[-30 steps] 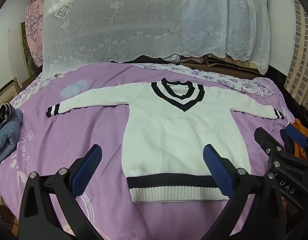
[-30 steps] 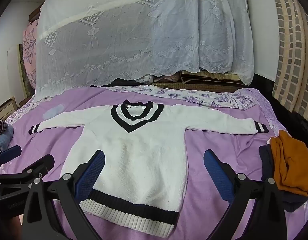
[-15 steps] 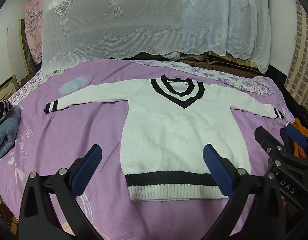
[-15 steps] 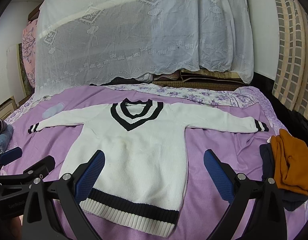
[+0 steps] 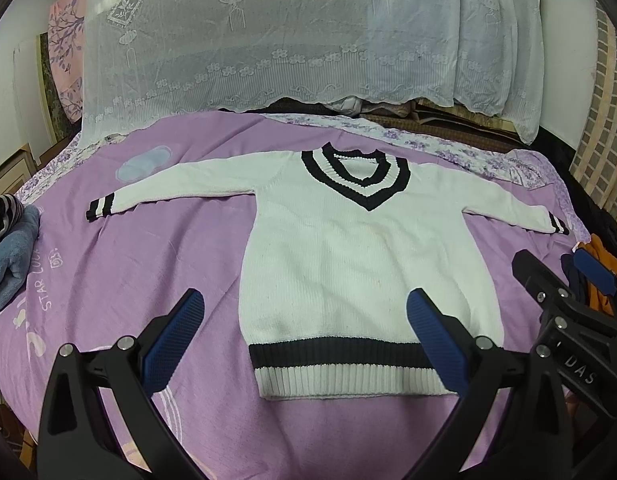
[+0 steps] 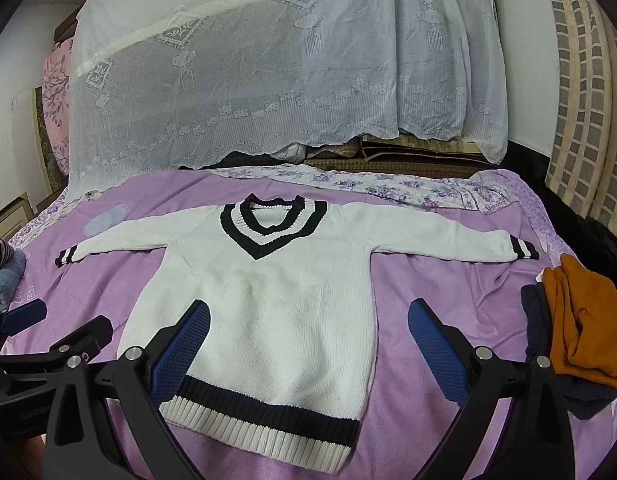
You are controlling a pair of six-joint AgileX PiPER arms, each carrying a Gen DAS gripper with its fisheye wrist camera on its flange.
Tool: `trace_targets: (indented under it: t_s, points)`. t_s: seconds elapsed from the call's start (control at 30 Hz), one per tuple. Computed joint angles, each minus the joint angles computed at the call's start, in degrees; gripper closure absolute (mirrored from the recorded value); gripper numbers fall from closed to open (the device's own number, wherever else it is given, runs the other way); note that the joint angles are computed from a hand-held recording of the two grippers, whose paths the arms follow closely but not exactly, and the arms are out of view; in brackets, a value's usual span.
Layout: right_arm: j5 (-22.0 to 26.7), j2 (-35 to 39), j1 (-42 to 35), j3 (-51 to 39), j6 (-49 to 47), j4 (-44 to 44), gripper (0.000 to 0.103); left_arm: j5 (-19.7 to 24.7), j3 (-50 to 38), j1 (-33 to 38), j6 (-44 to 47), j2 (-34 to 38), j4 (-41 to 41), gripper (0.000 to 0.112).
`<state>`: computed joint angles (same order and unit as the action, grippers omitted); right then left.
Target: Fold small clothes
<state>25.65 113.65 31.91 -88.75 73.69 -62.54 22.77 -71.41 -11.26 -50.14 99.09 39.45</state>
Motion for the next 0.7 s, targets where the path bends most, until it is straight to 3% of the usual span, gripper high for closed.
trace_targets:
  t_s: [0.5, 0.7]
  points:
    - [0.15, 1.09, 0.24, -1.0, -1.74, 1.72, 0.003, 0.16, -0.76, 1.04, 0.97, 1.56, -1.78, 0.014]
    - [-0.51, 1.11, 0.42, -0.71, 1.63, -1.33, 0.003, 0.63, -1.25, 0.9, 0.96, 2.09, -1.66, 0.014]
